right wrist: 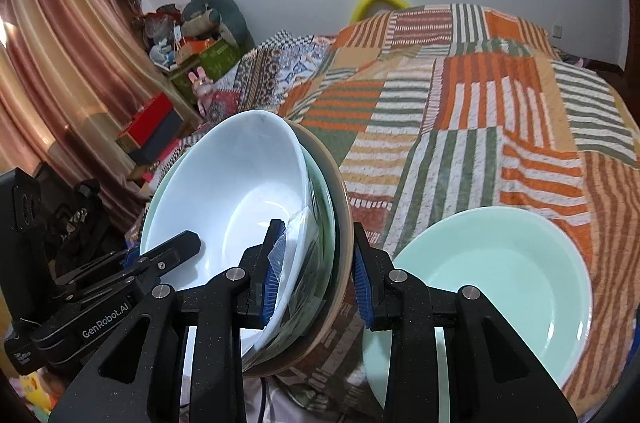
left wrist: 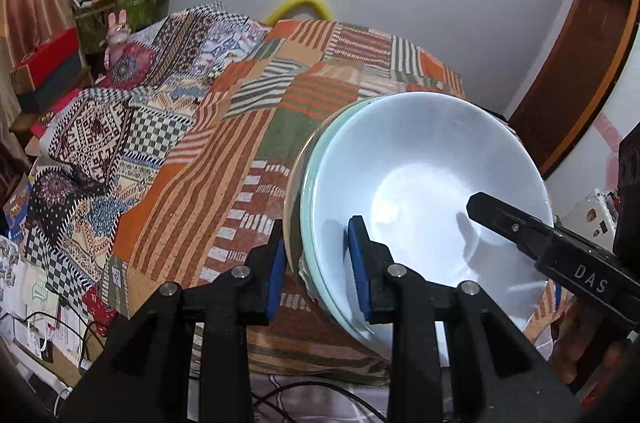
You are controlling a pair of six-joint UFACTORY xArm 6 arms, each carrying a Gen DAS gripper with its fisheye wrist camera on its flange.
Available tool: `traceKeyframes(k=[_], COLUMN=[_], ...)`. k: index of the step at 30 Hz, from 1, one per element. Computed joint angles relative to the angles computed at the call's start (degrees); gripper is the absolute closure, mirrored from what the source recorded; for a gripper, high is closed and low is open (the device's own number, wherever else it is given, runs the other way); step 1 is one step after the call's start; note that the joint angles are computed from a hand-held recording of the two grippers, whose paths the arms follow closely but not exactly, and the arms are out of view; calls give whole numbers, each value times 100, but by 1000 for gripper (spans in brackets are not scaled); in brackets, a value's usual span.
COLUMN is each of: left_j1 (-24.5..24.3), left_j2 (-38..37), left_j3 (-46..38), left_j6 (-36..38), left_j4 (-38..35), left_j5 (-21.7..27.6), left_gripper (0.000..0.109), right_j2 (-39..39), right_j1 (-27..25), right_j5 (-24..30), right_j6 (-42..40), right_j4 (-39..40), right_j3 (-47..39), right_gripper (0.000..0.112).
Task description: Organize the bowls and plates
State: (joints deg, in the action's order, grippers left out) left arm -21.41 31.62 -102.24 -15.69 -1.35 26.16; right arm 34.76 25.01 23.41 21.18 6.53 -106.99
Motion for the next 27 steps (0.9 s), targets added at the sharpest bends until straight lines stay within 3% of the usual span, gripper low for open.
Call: traceKeyframes(k=[12, 27], left_j1=[-321, -759], left_j2=[-219, 214], left_j3=[89, -673], left_j6=[133, 625], left_j4=[116, -268], left_j5=[-150, 277], left_gripper=[79, 79], right_j2=[-908, -1806], right_j1=[-134, -477], right_j5=[-719, -1125], right_j6=[679, 1960], right_j4=[-597, -1676], right_j3=[1316, 2582], right_gripper=[84, 83])
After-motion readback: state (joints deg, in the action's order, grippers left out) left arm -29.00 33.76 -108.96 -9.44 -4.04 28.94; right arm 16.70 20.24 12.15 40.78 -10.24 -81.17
